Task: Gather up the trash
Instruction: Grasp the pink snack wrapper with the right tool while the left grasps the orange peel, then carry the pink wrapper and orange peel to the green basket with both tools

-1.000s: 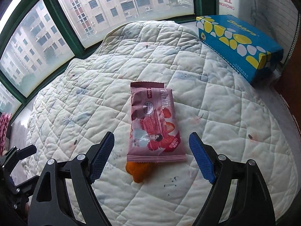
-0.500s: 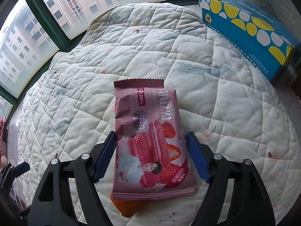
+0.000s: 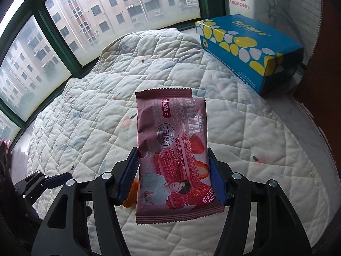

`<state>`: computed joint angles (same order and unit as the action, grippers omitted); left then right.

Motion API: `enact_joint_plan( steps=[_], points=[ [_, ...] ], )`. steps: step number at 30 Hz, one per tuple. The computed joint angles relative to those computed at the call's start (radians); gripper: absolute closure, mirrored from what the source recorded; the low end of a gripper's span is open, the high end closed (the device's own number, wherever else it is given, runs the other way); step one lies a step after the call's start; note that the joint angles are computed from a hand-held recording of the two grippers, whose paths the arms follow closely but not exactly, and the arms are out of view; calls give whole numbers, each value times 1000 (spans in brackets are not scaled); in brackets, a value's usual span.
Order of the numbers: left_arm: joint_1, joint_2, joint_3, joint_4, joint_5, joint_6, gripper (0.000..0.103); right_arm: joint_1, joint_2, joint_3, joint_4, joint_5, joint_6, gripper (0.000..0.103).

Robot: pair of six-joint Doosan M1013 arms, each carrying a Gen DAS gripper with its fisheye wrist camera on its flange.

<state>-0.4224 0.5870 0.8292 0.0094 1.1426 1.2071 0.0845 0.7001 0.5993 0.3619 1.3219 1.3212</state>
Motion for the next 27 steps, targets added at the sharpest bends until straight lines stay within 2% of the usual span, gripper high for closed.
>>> enact_joint_plan(
  steps=[5,9,15,21,27],
  points=[
    [-12,58,-82,-9,36,34,31,-27,-58,86,5,-47,-14,42],
    [-16,104,-146,-14,80,41,37,-47,-100,152,19,-72,-21,42],
    [-21,148,-208,-3,130,47,54,-71,-158,234,34,-105,-36,42],
    [-19,133,-182,10,112,2,76,-85,-222,319,46,-150,-55,42],
    [-26,57,-87,25,43,-51,77,-91,-289,400,55,-193,-79,42]
  ],
)
